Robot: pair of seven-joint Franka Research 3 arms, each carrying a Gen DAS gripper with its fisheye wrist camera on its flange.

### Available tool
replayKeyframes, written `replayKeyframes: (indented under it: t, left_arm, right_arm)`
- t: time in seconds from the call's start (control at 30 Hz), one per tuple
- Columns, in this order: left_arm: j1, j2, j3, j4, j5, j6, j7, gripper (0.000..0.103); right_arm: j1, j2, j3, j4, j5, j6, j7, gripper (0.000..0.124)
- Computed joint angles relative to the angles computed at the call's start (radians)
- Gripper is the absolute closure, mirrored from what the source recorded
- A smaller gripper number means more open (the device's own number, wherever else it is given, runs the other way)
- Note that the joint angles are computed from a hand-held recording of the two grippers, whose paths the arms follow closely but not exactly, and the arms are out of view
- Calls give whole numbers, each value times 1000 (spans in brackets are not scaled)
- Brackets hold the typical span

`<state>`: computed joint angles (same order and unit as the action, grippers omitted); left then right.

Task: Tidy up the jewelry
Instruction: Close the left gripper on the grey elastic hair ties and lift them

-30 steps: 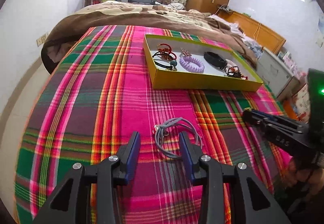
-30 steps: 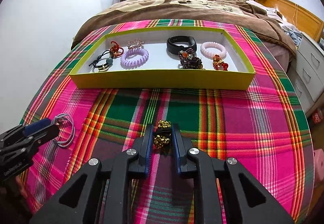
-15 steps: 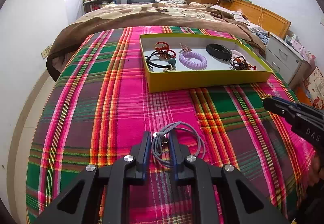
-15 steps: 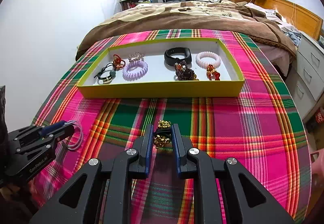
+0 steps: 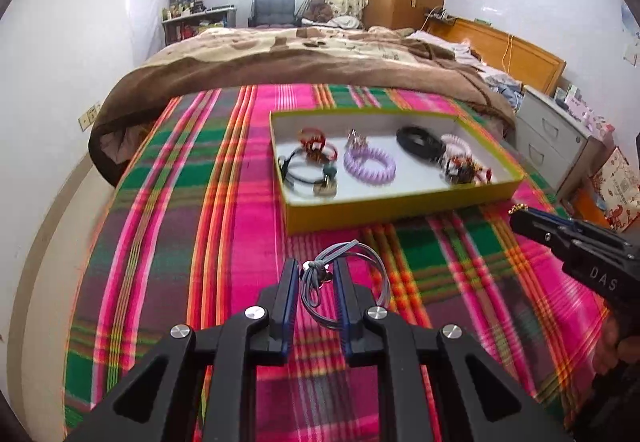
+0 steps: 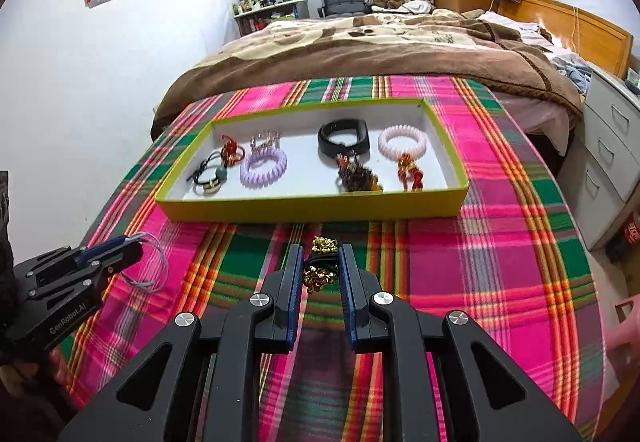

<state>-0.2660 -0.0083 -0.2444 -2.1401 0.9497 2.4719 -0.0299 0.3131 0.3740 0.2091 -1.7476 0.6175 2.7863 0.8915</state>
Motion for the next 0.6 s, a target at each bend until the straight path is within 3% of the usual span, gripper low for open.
replayKeyframes:
  t: [0.3,0.6]
  left_arm:
    - [37,57,39,86,7,101,35,86]
    - [29,172,77,211,-30,114,115,86]
  right_arm:
    - [20,92,-40,160,-79,-11,83,106]
    - [18,248,-65,390,-197,-65,184,106]
